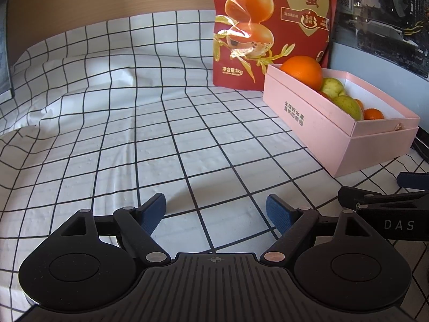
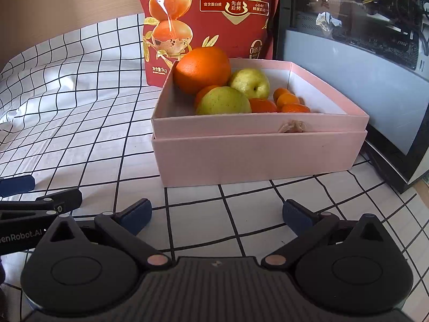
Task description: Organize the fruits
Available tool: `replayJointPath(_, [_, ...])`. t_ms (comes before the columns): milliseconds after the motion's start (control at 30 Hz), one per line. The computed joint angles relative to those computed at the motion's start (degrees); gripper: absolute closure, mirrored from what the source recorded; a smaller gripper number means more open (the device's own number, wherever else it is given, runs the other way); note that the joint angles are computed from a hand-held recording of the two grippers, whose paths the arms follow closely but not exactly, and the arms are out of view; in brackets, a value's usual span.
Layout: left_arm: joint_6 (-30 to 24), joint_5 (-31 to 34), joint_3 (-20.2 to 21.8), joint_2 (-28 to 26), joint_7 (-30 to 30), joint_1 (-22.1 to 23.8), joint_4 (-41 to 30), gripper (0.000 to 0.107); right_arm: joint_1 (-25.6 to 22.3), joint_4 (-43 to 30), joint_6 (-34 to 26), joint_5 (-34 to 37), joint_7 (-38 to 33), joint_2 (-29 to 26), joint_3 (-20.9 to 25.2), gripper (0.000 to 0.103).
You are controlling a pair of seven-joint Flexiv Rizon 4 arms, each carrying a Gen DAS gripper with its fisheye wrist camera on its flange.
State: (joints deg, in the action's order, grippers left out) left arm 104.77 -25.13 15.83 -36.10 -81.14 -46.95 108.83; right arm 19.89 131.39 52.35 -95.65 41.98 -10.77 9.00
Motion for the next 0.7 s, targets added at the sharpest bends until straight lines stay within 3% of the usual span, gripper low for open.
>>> replayJointPath(700, [-0.12,0.46,0.07,0.01,-0.38,0.11,-0.08,0.020,-0.02,0.00,0.01,-0.07,0.06,-0.04,0.00,0.000])
